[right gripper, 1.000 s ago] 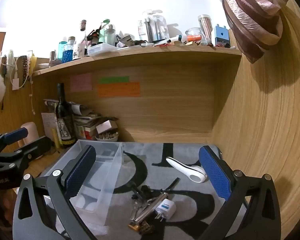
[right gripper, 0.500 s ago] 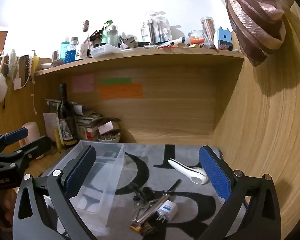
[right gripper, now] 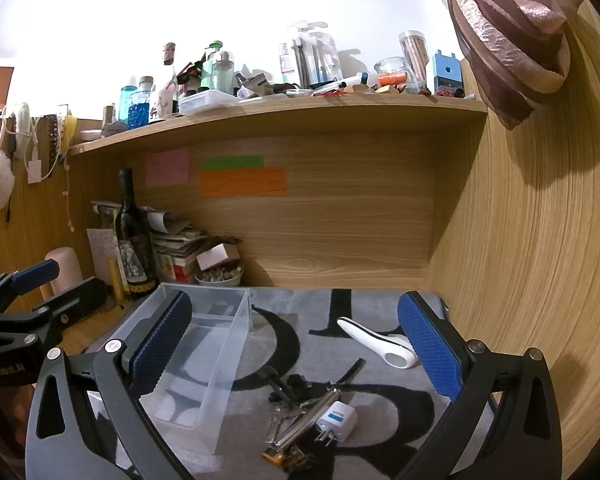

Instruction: Organize rigid objects

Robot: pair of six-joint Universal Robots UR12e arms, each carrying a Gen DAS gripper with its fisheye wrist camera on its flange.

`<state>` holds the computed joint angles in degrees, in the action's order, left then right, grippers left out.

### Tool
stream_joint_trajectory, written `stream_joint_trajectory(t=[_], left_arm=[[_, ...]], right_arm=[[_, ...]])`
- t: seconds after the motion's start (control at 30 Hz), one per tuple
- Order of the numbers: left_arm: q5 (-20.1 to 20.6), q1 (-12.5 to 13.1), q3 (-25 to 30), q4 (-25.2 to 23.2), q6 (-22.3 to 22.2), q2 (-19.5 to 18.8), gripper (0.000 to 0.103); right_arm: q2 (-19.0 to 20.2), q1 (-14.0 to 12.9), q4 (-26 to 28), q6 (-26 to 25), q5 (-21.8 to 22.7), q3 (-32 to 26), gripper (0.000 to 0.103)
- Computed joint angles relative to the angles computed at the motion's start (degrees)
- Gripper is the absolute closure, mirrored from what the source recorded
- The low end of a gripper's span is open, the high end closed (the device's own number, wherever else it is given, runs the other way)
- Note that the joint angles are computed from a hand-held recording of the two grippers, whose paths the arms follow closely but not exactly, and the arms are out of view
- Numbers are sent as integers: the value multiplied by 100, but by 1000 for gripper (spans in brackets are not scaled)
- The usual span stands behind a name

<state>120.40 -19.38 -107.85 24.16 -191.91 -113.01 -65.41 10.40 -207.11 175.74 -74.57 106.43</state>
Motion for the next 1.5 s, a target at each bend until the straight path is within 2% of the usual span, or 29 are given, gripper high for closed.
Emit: stream_joint_trajectory(t=[1.5], left_arm=[[19, 10, 43, 88, 56, -79, 0]], right_arm=[[-32, 35, -20, 43, -11, 9, 0]])
